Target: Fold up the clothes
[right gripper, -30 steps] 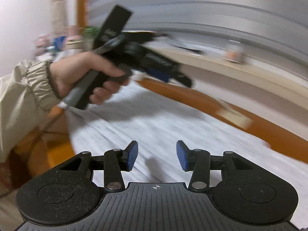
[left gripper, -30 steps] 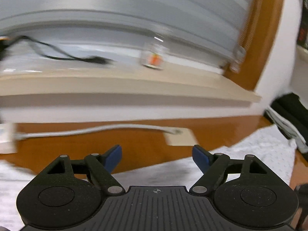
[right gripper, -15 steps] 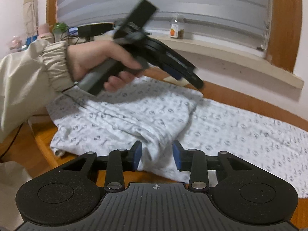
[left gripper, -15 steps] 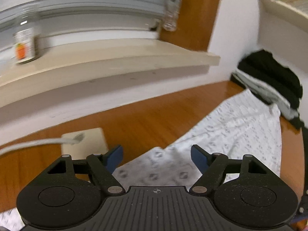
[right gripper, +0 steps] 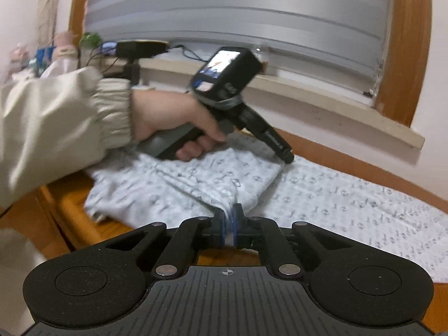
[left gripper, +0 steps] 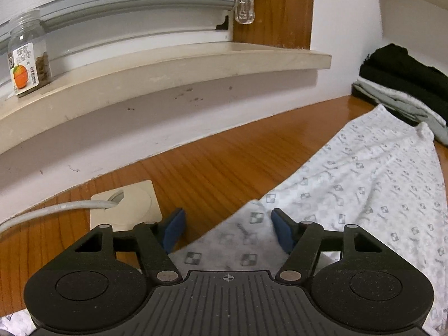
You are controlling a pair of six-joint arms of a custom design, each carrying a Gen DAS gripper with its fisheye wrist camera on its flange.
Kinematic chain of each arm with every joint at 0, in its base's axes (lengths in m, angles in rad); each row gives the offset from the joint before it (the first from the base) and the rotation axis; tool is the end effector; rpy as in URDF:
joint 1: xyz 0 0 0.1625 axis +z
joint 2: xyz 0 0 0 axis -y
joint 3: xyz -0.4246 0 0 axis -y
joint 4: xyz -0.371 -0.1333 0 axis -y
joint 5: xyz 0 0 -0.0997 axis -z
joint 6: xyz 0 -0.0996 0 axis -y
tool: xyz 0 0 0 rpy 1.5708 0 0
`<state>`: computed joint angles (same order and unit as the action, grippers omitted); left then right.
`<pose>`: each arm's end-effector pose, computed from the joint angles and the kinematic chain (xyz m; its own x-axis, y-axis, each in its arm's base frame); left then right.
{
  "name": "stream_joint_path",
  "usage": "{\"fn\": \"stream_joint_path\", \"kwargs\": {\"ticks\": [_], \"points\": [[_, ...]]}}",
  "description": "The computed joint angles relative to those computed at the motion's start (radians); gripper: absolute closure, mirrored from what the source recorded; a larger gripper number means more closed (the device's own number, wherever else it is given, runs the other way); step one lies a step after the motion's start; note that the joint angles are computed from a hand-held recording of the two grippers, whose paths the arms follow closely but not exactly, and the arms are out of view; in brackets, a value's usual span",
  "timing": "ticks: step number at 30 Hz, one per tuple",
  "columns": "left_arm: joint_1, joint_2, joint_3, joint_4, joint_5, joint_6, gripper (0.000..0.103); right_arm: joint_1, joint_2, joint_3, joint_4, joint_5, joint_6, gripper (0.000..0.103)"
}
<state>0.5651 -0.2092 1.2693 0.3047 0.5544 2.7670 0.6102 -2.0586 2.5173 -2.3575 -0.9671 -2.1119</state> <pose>-0.3138 -0.4571 -0.1447 -0.7015 0.1353 -0.6997 0.6125 0.6164 -0.4949 -0.0997 -0.3014 0.3278 -0.3448 -0.7585 0.5529 -0.9324 0.2090 -0.2947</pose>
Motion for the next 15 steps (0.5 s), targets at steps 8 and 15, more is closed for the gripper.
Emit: {"fn": "stream_joint_path", "kwargs": {"ticks": [8, 15], "points": [[-0.001, 0.01, -0.014, 0.021, -0.012, -0.013, 0.029, -0.063, -0.087, -0.023, 0.177, 0.011, -0.062, 0.101], [-0.002, 0.008, -0.011, 0.019, -0.011, -0.013, 0.035, 0.019, 0.0, 0.008, -0.02, -0.012, 0.028, 0.098]]}}
